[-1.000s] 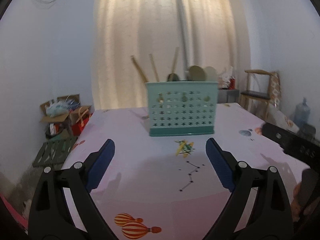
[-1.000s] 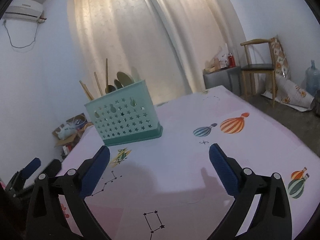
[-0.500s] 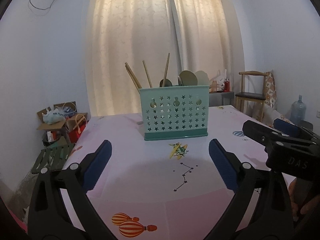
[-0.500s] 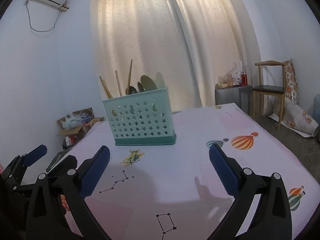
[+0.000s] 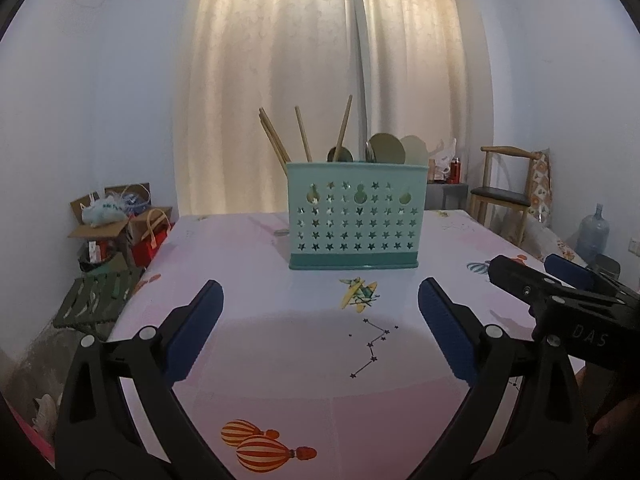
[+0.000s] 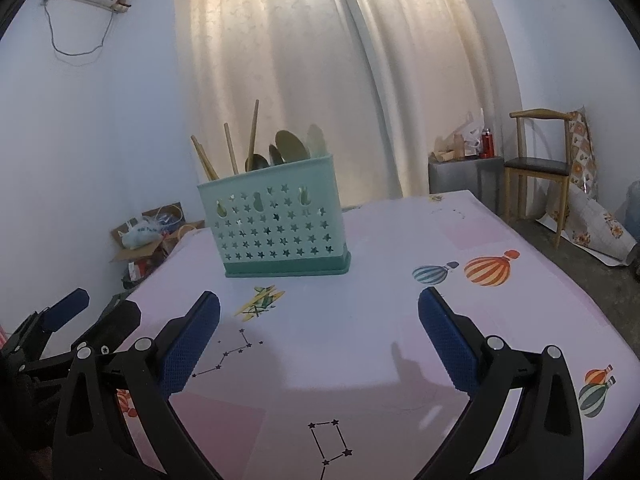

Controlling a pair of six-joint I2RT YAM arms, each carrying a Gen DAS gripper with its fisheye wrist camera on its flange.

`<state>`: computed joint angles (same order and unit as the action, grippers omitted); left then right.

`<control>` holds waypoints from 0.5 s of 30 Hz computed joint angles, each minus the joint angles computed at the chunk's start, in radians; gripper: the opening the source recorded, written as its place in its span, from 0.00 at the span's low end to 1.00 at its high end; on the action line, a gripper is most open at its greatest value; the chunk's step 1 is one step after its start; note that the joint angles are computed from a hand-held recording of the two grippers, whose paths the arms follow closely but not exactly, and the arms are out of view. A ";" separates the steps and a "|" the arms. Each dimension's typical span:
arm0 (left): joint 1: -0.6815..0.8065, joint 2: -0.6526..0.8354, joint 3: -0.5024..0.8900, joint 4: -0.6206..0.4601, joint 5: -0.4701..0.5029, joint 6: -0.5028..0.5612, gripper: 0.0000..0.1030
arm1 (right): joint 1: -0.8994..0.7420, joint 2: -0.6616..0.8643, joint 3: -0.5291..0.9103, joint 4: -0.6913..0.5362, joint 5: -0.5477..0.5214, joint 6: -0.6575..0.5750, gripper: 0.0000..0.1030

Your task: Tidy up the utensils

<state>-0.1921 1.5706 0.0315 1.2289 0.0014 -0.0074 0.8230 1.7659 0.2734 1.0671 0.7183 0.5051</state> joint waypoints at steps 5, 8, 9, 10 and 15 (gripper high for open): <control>-0.014 0.011 -0.005 0.028 -0.014 0.002 0.91 | -0.003 0.000 0.009 -0.021 -0.007 0.003 0.94; -0.012 0.031 -0.005 0.052 -0.006 0.011 0.91 | 0.000 -0.003 0.014 -0.036 -0.005 0.009 0.94; -0.011 0.037 -0.002 0.053 -0.003 0.012 0.91 | -0.001 -0.006 0.018 -0.048 -0.007 0.014 0.94; -0.010 0.040 0.001 0.050 -0.001 0.012 0.91 | -0.002 -0.005 0.020 -0.050 -0.009 0.015 0.94; -0.004 0.036 0.003 0.041 0.001 0.002 0.91 | 0.003 -0.004 0.023 -0.055 -0.003 0.012 0.94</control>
<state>-0.1957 1.6070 0.0344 1.2701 0.0021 -0.0055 0.8255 1.7616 0.2968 1.0122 0.7153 0.5170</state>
